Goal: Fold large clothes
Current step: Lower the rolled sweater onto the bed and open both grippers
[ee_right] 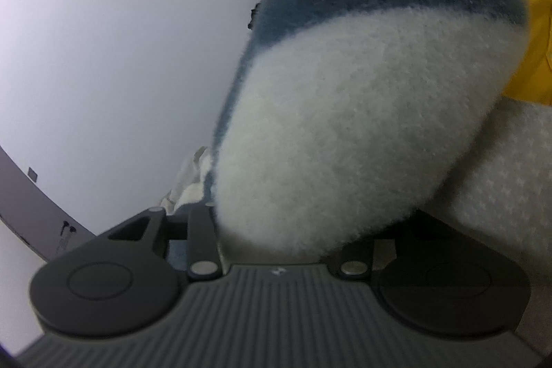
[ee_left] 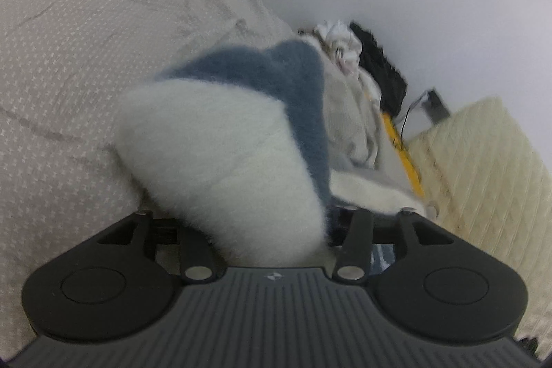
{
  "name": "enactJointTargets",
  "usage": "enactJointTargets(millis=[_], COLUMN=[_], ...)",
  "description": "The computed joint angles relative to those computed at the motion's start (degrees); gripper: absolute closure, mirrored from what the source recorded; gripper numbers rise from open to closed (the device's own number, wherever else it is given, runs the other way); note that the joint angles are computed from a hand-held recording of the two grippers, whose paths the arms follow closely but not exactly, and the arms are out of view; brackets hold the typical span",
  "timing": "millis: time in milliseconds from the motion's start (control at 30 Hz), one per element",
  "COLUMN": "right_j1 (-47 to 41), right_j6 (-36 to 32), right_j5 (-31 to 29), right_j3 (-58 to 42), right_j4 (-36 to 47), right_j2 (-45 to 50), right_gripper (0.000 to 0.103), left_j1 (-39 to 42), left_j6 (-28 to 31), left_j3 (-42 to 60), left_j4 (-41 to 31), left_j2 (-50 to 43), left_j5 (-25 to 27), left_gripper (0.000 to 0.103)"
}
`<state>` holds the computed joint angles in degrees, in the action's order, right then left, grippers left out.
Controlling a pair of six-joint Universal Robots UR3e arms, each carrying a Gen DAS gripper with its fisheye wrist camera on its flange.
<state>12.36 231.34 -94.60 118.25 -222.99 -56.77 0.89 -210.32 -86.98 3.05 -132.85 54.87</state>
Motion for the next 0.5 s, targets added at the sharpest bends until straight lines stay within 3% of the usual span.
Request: enactJointTargets(millis=[67, 100, 167, 333, 500], right_j1=[-0.37, 0.02, 0.49, 4.95, 13.25], right_j6=[1.26, 1.2, 0.04, -1.33, -1.65], right_j5=[0.74, -0.14, -1.98, -7.4, -15.06], right_j3=[1.19, 1.85, 3.0, 6.2, 2.53], right_j4=[2.66, 5.45, 11.64, 23.75, 39.02], right_j2=[-2.09, -3.9, -7.9, -18.14, -25.53], right_gripper=[0.044, 0.036, 0.032, 0.033, 0.033], left_j1=[-0.3, -0.46, -0.24, 0.4, 2.44], left_j6=[2.69, 3.33, 5.23, 11.15, 19.32], left_j3=[-1.58, -2.67, -5.44, -13.94, -20.06], left_j4=[-3.3, -4.62, -7.61, -13.49, -24.56], left_j2=[2.27, 3.75, 7.09, 18.79, 34.57], left_j5=[1.02, 1.62, 1.92, 5.8, 4.56], left_gripper=[0.039, 0.038, 0.034, 0.028, 0.028])
